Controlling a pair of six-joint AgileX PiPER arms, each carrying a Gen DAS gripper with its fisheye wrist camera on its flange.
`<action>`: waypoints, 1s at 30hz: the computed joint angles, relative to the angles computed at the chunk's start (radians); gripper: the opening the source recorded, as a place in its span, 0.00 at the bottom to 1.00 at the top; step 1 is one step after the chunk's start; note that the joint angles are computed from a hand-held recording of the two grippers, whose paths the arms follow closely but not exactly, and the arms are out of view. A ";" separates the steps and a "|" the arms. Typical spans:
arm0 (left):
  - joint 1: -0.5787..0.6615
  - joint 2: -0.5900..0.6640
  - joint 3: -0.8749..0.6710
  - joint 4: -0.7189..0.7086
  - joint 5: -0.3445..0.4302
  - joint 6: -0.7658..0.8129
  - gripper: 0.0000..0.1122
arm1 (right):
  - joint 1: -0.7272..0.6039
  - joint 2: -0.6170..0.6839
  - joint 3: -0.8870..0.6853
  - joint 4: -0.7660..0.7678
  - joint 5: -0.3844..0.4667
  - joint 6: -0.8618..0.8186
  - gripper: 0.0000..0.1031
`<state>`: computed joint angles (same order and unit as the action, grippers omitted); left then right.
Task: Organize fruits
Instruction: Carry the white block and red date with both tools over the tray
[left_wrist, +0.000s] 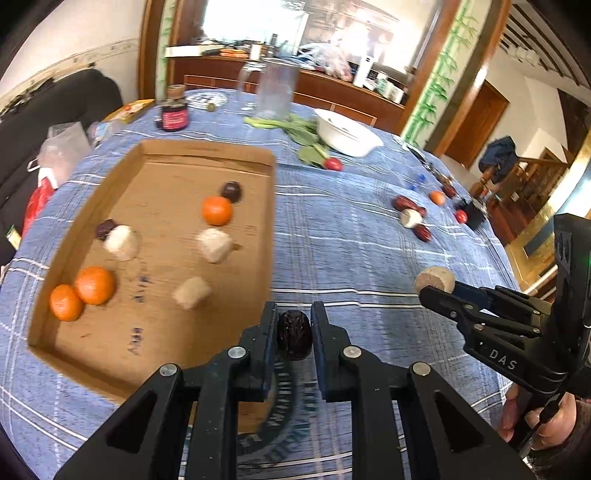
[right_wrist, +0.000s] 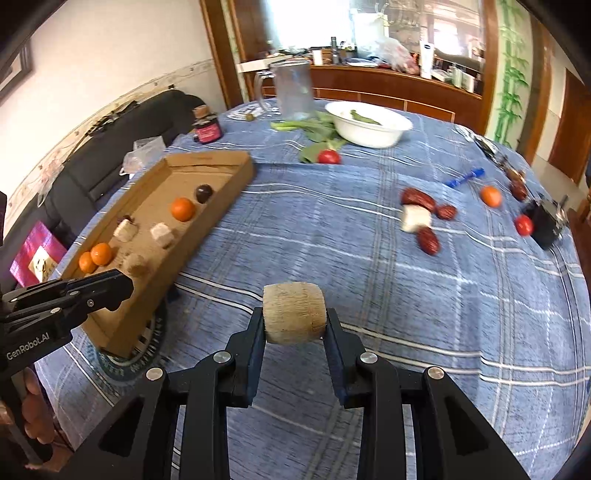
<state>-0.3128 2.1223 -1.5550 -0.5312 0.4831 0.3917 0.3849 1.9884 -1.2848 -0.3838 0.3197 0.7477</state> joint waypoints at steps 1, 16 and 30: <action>0.011 -0.004 0.005 0.004 -0.004 -0.003 0.15 | 0.004 0.007 -0.015 0.011 0.006 -0.013 0.32; 0.177 0.009 0.015 0.086 -0.019 -0.081 0.15 | 0.082 0.197 -0.402 0.280 0.144 -0.333 0.32; 0.197 0.109 -0.069 0.162 0.026 -0.153 0.15 | 0.152 0.449 -0.784 0.527 0.345 -0.611 0.33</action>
<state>-0.1162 2.2313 -1.6241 -0.3688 0.5090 0.2391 0.5373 2.4374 -2.0692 0.1437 0.6646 0.1370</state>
